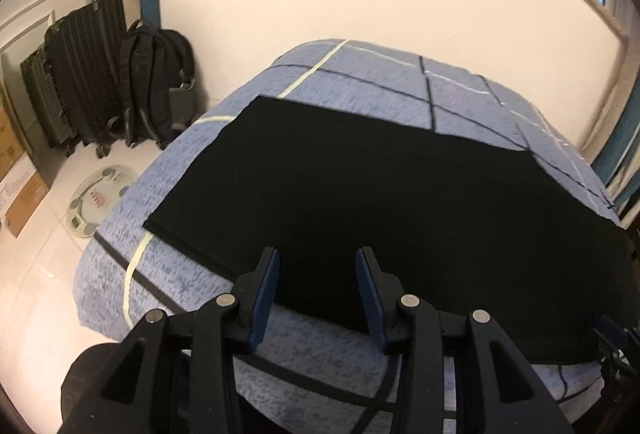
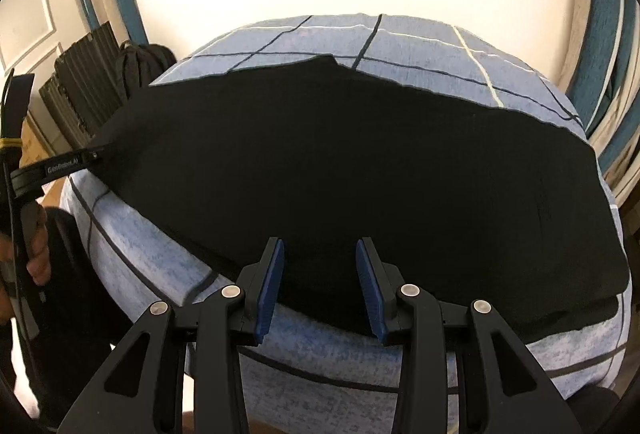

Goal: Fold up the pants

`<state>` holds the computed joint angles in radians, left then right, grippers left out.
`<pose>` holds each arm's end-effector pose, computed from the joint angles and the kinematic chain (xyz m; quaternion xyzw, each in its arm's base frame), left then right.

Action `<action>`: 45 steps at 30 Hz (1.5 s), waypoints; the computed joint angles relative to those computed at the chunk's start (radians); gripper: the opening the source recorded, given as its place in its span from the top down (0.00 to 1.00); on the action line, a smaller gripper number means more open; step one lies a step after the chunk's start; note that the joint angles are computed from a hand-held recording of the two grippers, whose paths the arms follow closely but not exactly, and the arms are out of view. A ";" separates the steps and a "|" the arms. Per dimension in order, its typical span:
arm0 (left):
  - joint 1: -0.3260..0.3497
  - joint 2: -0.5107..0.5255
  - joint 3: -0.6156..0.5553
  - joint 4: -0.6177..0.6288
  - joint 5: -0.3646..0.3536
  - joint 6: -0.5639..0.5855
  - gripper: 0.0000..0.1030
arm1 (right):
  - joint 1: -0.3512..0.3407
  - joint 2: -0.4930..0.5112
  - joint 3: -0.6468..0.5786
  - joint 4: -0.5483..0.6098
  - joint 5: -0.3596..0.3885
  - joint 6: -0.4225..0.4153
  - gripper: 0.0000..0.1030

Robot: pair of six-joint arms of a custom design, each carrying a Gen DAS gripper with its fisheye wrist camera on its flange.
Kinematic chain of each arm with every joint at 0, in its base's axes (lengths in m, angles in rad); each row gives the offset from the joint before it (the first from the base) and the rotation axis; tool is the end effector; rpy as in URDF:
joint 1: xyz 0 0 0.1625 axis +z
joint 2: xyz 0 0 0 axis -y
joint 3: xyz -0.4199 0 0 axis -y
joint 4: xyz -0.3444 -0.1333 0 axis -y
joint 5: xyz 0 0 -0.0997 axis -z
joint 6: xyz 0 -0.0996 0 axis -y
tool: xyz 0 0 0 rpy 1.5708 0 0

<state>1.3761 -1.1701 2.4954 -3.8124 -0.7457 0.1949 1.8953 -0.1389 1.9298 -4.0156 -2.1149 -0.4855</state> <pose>0.1326 -0.3949 0.2530 -0.0149 0.8404 -0.4051 0.3596 0.2279 -0.4210 -0.1224 0.2801 -0.8724 0.2879 0.2785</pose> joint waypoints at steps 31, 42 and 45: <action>-0.005 -0.009 -0.079 0.075 0.003 -0.021 0.59 | -0.059 -0.058 0.047 -0.133 0.007 0.041 0.63; -0.002 -0.043 0.005 0.061 -0.029 -0.034 0.59 | -0.014 -0.020 0.046 -0.068 0.015 0.010 0.63; 0.016 -0.091 0.029 0.071 -0.072 -0.069 0.57 | -0.005 -0.023 0.050 -0.068 0.017 0.012 0.63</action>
